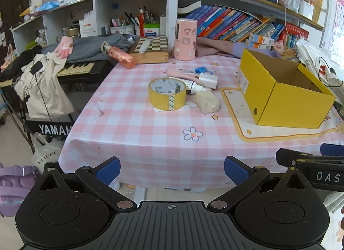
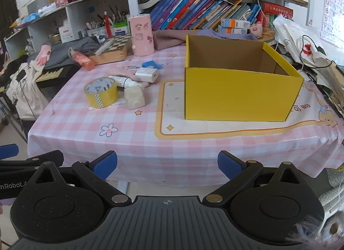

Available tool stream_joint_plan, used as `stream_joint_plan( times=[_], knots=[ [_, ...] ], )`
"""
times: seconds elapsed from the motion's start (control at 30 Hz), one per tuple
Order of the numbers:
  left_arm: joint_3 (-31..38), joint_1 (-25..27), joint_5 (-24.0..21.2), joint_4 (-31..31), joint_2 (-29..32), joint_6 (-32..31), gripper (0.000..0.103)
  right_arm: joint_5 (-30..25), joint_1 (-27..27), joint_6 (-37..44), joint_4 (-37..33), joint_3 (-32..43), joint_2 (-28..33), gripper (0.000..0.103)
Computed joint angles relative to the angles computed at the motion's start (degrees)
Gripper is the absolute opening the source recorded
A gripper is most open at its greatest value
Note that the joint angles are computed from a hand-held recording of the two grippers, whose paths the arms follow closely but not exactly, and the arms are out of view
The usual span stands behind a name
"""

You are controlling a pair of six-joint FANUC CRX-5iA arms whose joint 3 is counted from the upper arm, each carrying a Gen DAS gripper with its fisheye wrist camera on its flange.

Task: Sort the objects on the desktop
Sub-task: 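Move both tools toward the tape roll and white cube on the table, then grasp the yellow tape roll with the left tool while the right tool grasps the white cube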

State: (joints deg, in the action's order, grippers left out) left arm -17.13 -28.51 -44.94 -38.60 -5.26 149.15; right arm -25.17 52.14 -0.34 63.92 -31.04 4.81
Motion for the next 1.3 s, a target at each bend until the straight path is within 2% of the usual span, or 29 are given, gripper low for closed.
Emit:
stream_joint_plan(
  times=[0.57,0.67,0.8,1.0,1.3],
  knots=[
    [-0.67,4.85,0.91,5.39,1.27,-1.14,0.103,1.46,0.4,12.82,-9.09,5.21,4.0,0.099],
    [-0.05,5.5,0.15,5.29,2.0,-0.61,0.103,2.28,0.31,17.76,-13.13,7.4,5.49,0.096],
    [1.06,7.06,-0.48,6.09,3.36,-1.53,0.103,1.98,0.63,29.0,-22.9,12.71,8.54,0.091],
    [3.33,9.6,0.31,6.69,5.73,-3.24,0.103,1.2,-0.17,41.67,-33.51,20.62,13.28,0.09],
    [9.53,13.55,2.64,9.09,11.96,-8.69,0.103,0.67,-1.85,54.19,-39.67,29.72,20.23,0.086]
  ],
)
